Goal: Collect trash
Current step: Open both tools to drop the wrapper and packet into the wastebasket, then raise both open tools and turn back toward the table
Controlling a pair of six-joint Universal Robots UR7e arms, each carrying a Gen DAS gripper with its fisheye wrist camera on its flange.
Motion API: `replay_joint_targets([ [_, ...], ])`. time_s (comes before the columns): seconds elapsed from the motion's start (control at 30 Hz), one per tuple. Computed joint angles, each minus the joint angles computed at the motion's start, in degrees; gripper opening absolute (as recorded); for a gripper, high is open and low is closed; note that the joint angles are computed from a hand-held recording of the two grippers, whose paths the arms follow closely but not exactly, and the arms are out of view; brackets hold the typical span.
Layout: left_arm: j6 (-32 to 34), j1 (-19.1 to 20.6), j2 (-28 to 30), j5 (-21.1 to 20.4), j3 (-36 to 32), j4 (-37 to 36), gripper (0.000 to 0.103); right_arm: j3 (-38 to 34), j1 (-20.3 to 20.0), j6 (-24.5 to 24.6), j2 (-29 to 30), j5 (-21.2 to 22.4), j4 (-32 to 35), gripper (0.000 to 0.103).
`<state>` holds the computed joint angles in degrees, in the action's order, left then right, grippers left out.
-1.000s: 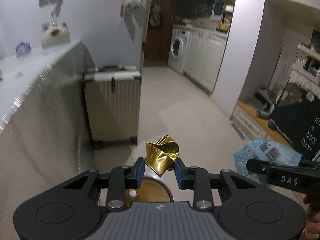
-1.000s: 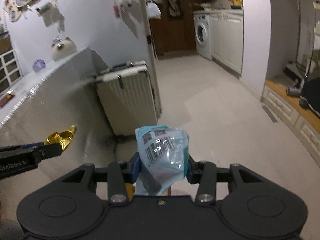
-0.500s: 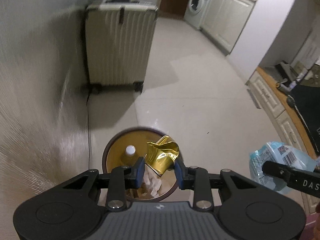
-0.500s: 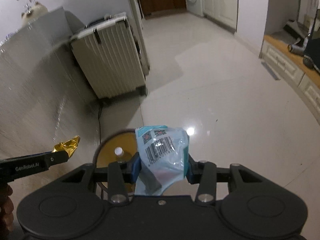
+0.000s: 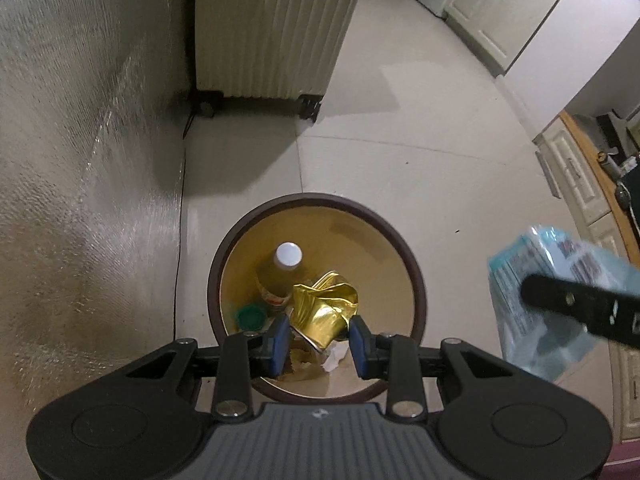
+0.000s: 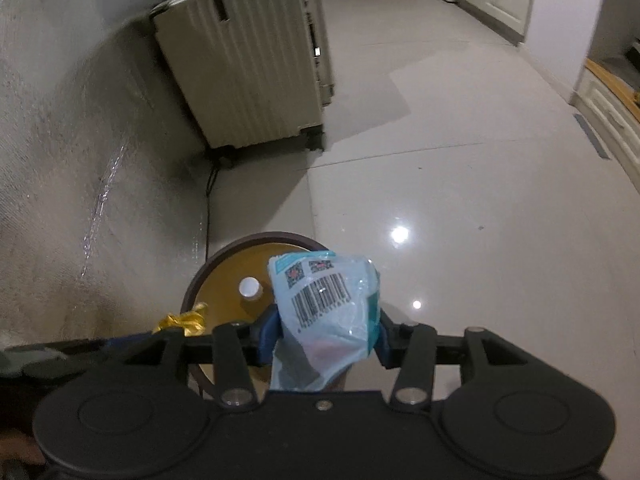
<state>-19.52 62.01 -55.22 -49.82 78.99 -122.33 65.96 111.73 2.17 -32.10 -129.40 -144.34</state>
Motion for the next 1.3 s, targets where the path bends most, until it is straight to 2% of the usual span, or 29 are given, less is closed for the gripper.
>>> replay_joint_targets([
  [0.1,0.8,1.0,1.3,-0.3,-1.7,0.2,0.034,-4.6,-0.4,-2.7,3.5,-0.2,-0.5,0.057],
  [0.2,1.3,1.7,2.4,-0.6,-3.2,1.2,0.035,-8.6,-1.1,-2.9,5.7,0.7,1.7,0.073],
  [0.3,0.3,2.2,2.9,-0.3,-4.3,4.0,0.040,-9.6,-1.5,-3.1,6.1,1.6,3.1,0.075],
  [0.37,-0.2,2.4,3.0,-0.5,-4.4,4.7,0.049,-9.4,-1.7,-3.3,6.2,1.2,3.7,0.075],
  [0.6,-1.8,2.4,2.8,0.2,-4.4,9.0,0.064,-5.5,-2.5,-4.0,4.3,2.0,6.4,0.075],
  [0.67,-2.2,2.3,2.6,0.8,-4.3,10.1,0.071,-4.2,-2.6,-4.3,3.7,2.2,6.5,0.075],
  [0.97,-4.1,1.6,0.9,2.3,-3.0,13.3,0.087,0.1,-2.9,-2.7,1.0,3.0,5.7,0.075],
  [1.1,-5.0,1.1,0.4,3.4,-2.8,14.3,0.092,1.1,-2.9,-2.7,0.3,3.0,4.7,0.085],
  [1.17,-5.4,0.9,0.2,3.6,-2.7,14.4,0.099,1.4,-2.9,-2.3,0.0,2.8,4.9,0.087],
  [1.23,-5.9,0.8,-0.1,3.8,-2.7,15.1,0.101,1.7,-2.8,-1.8,-0.3,2.6,5.2,0.095],
  [1.3,-6.3,0.6,-0.5,3.9,-2.5,15.6,0.102,2.1,-2.6,-1.9,-0.4,2.4,4.8,0.097],
])
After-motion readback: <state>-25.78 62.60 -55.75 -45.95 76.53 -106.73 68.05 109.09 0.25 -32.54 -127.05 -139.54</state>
